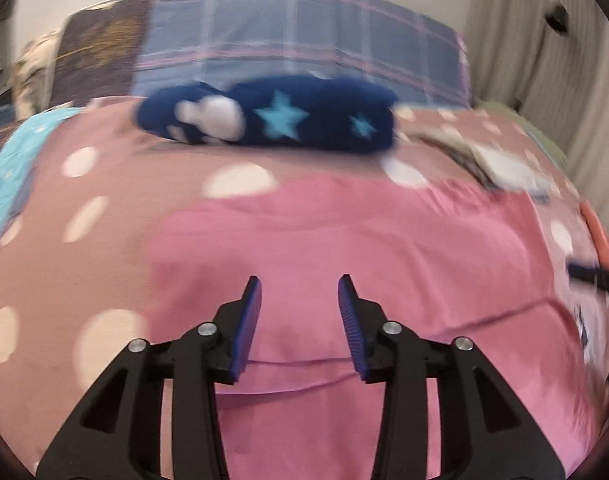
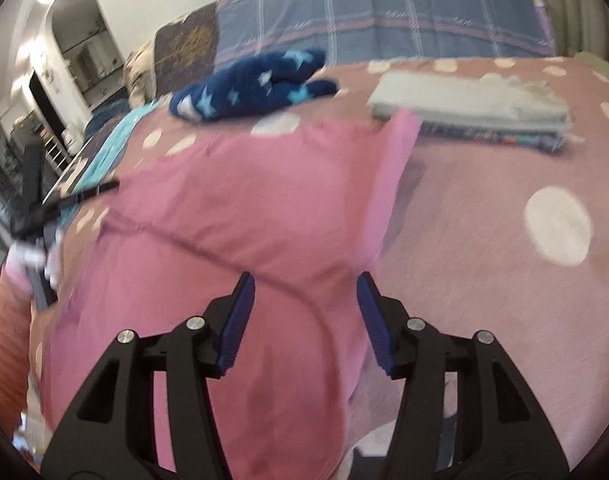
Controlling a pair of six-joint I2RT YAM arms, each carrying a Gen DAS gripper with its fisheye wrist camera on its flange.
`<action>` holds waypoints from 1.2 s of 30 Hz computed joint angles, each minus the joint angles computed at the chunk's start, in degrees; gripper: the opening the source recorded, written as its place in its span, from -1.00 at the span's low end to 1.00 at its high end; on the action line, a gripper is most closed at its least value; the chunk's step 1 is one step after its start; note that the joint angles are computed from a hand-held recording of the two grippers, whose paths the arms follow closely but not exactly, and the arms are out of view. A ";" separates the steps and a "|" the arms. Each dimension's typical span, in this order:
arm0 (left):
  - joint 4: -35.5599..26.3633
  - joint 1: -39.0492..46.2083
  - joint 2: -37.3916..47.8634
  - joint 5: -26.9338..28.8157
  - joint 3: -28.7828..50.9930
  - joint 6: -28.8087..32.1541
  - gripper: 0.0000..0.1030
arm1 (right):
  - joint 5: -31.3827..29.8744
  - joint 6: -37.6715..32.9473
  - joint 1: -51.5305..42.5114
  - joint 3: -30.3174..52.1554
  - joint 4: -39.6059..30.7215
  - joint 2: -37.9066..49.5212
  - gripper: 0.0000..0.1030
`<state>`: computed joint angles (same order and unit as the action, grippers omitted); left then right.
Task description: Fold small clothes
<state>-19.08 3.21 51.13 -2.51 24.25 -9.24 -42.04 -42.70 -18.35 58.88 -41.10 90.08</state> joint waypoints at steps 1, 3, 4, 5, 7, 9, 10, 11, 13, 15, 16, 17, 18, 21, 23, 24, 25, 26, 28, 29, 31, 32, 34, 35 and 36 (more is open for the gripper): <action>2.21 -3.75 3.13 -2.37 -0.67 -2.15 -0.10 | 0.21 1.92 0.18 1.44 0.84 1.34 0.05; 7.19 -9.84 10.52 -9.10 -1.54 -3.69 -0.03 | 0.92 7.87 1.44 7.05 1.41 6.32 0.05; 5.59 -12.21 10.89 -12.36 -0.33 -4.66 -0.04 | 1.42 10.38 2.12 10.31 0.82 9.30 0.05; 5.50 -12.38 10.74 -12.64 -0.22 -5.07 -0.03 | 1.89 14.36 3.16 15.77 -0.62 14.29 0.05; 6.08 -11.31 10.35 -11.10 -0.96 -5.28 -0.02 | 0.80 18.71 4.23 23.10 -3.28 20.63 0.05; 6.08 -9.71 9.70 -9.25 -1.22 -4.81 -0.02 | -3.22 23.09 5.32 31.44 -6.43 27.90 0.06; 5.90 -9.95 9.55 -9.56 -1.24 -4.88 -0.02 | -4.36 24.62 5.93 34.79 -8.16 30.67 -0.04; 5.65 -10.59 9.48 -10.40 -1.24 -5.03 -0.02 | -4.43 26.81 6.70 36.80 -8.78 32.39 -0.35; 5.73 -10.85 9.65 -11.08 -1.20 -4.79 -0.02 | -1.17 31.41 7.54 32.20 -3.17 28.28 -0.92; 6.02 -10.88 10.18 -11.17 -1.06 -4.77 -0.02 | 4.06 33.52 7.83 22.35 7.70 19.33 -0.92; 6.33 -10.62 10.70 -10.90 -0.85 -4.64 -0.01 | 6.53 32.97 8.45 19.44 11.70 17.26 -0.91; 6.37 -10.54 10.79 -10.78 -0.80 -4.67 -0.01 | 11.28 31.69 9.79 18.23 14.10 17.03 -0.91; 6.34 -10.51 10.70 -10.75 -0.86 -4.69 -0.01 | 14.87 30.49 10.84 19.09 14.45 18.90 -0.88; 6.27 -10.69 10.77 -11.04 -0.74 -4.73 0.00 | 17.17 27.48 11.43 21.53 14.67 24.37 -0.81; 6.38 -10.02 10.79 -10.26 -0.70 -4.46 0.00 | 15.10 28.17 9.89 19.52 16.04 22.22 -0.73; 6.43 -9.58 10.74 -9.66 -0.72 -4.34 0.00 | 15.86 28.82 9.60 17.39 17.54 19.85 -0.55; 6.49 -9.30 10.71 -9.25 -0.73 -4.30 0.00 | 16.34 28.65 9.46 14.70 19.03 16.84 -0.50; 6.52 -9.13 10.60 -8.98 -0.80 -4.27 0.00 | 14.55 26.73 8.93 11.30 19.68 12.73 -0.50; 6.54 -9.12 10.63 -8.99 -0.78 -4.22 0.01 | 6.47 20.29 7.15 7.17 15.75 6.92 -0.50; 6.56 -9.05 10.61 -8.91 -0.77 -4.19 0.01 | 1.16 14.20 6.46 5.59 10.20 4.56 -0.50; 6.41 -8.63 9.94 -8.06 -0.95 -4.30 0.01 | 0.61 5.00 6.76 2.82 3.29 2.70 -0.48; 5.50 -7.43 8.31 -6.31 -1.11 -4.40 0.01 | 5.54 4.18 7.96 -1.27 6.31 1.39 -0.49; 1.51 -5.24 2.60 -3.77 -1.61 -6.57 0.01 | 10.60 3.38 7.85 -8.01 18.22 3.48 -0.57; -1.21 -3.66 -1.97 -1.81 -2.23 -7.63 0.01 | 6.72 3.19 5.85 -7.20 17.97 5.40 -0.57; -5.19 -1.60 -8.11 0.45 -3.01 -7.67 0.01 | 4.03 4.82 4.01 -3.52 14.13 7.73 -0.64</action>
<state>-24.27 1.60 43.02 -2.06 21.25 -16.91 -38.01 -37.89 -14.33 55.36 -26.97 97.81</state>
